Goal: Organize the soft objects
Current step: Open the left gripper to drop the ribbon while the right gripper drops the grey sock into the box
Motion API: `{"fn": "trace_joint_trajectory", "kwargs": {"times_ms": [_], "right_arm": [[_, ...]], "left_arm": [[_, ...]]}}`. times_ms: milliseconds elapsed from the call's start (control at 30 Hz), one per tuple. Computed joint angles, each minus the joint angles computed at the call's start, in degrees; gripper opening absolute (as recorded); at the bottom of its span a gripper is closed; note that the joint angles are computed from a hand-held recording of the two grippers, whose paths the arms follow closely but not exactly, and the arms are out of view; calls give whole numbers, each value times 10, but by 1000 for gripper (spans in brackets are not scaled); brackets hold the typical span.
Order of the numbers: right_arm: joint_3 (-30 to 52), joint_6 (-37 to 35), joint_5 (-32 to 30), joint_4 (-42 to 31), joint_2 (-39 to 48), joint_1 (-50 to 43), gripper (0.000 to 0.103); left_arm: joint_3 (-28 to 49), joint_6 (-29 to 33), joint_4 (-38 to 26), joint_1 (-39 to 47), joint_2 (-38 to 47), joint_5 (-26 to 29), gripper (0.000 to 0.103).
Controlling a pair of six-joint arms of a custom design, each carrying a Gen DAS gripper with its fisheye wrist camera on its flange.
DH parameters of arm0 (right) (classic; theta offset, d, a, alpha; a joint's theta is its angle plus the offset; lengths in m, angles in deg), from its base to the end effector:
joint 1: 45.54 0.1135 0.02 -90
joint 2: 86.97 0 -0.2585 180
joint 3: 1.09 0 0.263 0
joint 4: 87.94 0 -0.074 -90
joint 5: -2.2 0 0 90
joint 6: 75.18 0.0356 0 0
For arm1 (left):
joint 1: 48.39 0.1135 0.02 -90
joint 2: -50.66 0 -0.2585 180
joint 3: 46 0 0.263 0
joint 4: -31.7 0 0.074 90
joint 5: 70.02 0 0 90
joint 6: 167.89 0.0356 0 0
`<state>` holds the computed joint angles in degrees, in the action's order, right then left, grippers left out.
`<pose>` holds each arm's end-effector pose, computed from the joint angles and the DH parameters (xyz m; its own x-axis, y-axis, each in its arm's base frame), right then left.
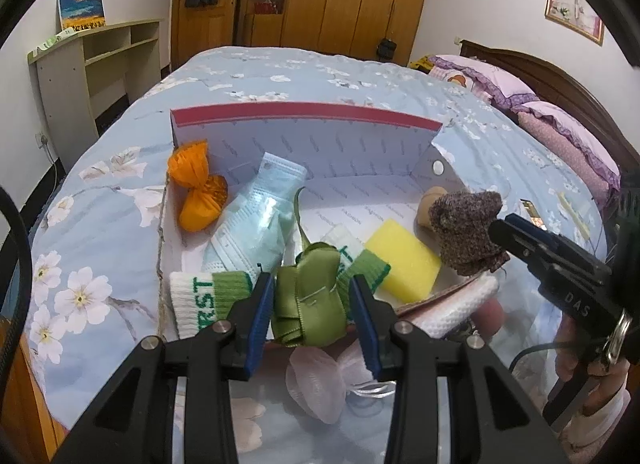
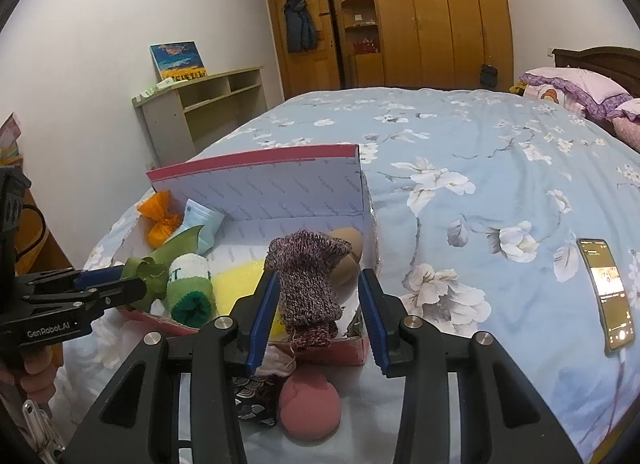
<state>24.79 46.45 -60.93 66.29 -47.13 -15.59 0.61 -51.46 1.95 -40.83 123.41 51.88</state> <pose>0.1450 0.0650 0.1481 -0.5472 0.2246 -0.8063 0.1677 0.9732 0.1574 0.2383 0.0126 0.1582 -0.6539 0.2944 -0.6969 0.5284 0.8370 -0.1422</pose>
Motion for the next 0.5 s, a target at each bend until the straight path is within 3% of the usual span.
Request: {"fn": "trace_joint_trajectory", "kwargs": {"times_ms": [500], "right_arm": [[4, 37, 54, -70, -60, 67, 42]], "left_arm": [[-8, 8, -20, 27, -56, 10, 40]]}}
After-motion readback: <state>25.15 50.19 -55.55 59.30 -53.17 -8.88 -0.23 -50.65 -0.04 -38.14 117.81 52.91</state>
